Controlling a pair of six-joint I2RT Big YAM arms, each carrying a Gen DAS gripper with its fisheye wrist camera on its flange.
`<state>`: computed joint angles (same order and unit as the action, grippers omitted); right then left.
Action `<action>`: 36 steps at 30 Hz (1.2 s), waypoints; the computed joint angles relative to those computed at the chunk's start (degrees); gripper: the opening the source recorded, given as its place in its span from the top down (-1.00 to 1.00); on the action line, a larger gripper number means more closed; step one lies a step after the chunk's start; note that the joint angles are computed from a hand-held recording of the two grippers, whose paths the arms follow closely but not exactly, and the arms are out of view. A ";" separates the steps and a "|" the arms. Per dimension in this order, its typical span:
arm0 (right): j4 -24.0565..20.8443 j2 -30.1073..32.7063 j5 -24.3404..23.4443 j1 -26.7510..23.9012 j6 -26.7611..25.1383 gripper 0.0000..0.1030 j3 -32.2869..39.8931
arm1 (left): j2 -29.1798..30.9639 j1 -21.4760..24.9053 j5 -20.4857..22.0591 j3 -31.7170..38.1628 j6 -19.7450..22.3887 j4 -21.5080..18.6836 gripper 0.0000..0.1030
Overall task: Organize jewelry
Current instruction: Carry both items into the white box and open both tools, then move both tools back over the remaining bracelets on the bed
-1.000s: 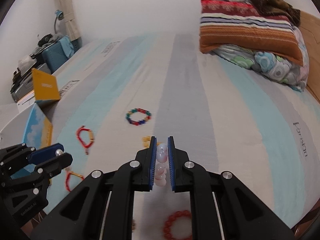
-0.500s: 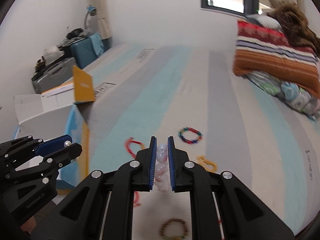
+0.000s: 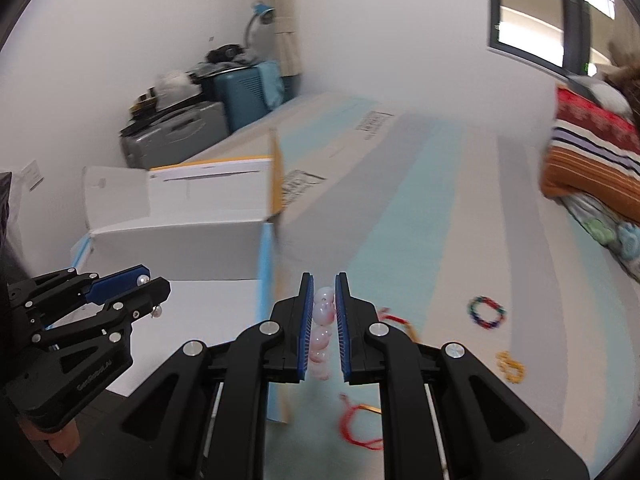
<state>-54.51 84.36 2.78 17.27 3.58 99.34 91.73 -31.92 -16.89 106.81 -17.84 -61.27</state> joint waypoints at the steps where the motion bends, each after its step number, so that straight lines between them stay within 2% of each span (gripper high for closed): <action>1: 0.04 0.61 0.09 1.20 0.16 0.79 0.52 | -1.01 0.75 -0.19 -1.50 -0.30 0.33 0.54; 7: -0.35 3.53 0.93 6.26 -0.09 0.80 2.24 | -5.78 5.17 -1.05 -9.89 -2.57 1.13 0.54; 13: -1.30 6.46 0.78 8.78 0.77 0.80 1.77 | -6.98 7.83 -0.84 -14.91 -4.20 0.88 0.54; 21: -3.55 10.04 1.38 9.08 1.50 0.79 1.96 | -6.83 8.96 0.55 -17.37 -4.85 0.29 0.54; 28: -3.90 10.81 2.48 9.46 1.39 0.75 1.87 | -6.85 9.03 0.61 -17.37 -5.14 0.67 0.52; 30: -3.68 10.99 2.48 9.54 1.61 0.58 2.11 | -7.40 9.01 0.80 -18.01 -5.49 1.62 0.45; 32: -2.57 10.24 2.68 9.59 2.16 0.15 1.40 | -7.75 8.74 -0.18 -18.40 -5.84 1.85 0.29; 33: -2.12 9.64 2.36 9.43 2.17 0.12 0.98 | -7.85 8.58 -0.60 -18.51 -5.95 1.98 0.17; 34: -1.75 9.12 2.23 9.27 2.28 0.02 0.61 | -8.07 8.33 -1.17 -18.63 -6.28 1.98 -0.07; 35: -0.88 8.13 2.54 9.05 2.72 -0.21 -0.11 | -8.49 8.03 -1.61 -18.92 -6.73 2.29 -0.18; 36: -0.15 7.30 2.70 8.75 2.90 -0.32 -0.67 | -8.89 7.82 -1.81 -19.18 -6.96 2.81 -0.31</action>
